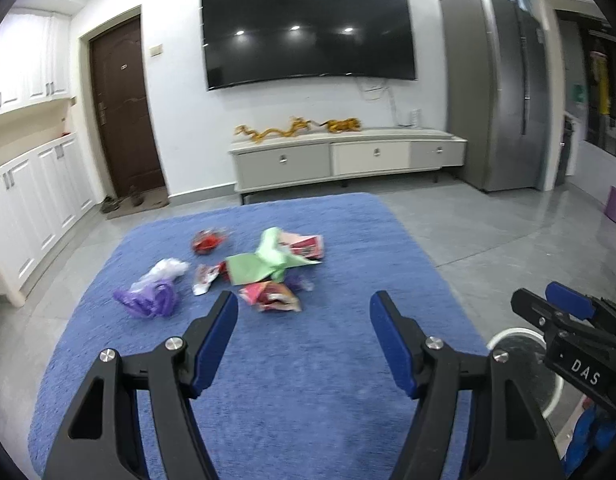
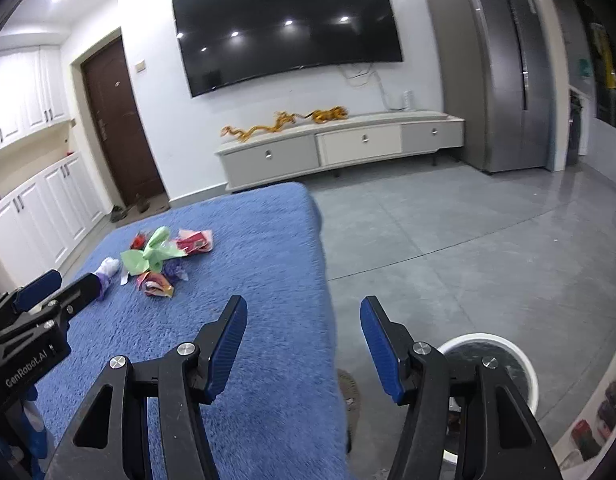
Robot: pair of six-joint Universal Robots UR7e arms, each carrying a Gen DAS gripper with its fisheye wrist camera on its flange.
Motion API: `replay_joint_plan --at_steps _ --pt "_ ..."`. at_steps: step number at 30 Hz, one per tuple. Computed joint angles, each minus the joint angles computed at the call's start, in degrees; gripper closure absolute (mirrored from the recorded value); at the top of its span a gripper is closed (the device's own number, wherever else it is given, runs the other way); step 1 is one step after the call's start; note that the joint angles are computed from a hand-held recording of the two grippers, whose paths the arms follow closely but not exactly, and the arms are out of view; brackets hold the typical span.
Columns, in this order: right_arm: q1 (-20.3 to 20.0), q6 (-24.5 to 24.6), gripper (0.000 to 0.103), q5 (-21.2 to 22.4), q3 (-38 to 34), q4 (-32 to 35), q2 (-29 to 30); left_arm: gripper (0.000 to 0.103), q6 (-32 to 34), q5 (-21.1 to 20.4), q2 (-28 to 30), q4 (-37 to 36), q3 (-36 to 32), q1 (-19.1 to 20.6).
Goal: Collect trash
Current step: 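Move both open tools back over the rug toward the remaining trash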
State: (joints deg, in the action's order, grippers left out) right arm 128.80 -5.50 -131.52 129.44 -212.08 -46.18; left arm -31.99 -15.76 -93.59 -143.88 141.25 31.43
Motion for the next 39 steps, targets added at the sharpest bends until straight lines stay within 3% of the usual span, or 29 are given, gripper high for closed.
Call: replay_joint_plan --at_steps 4,16,28,39 --pt "-0.50 -0.36 0.047 1.80 -1.24 1.43 1.32 0.036 -0.35 0.84 0.09 1.05 -1.02 2.32" --pt "1.03 0.24 0.047 -1.76 -4.41 4.41 3.22 0.036 15.49 -3.88 3.62 -16.13 -2.21 7.50" --pt "3.92 2.38 0.047 -5.08 -11.26 12.10 7.82 0.036 21.84 -3.55 -1.46 -21.05 -1.26 11.25" --pt "5.74 3.82 0.044 -7.20 -14.24 17.54 9.94 0.036 27.65 -10.78 -7.02 -24.47 -0.62 17.84"
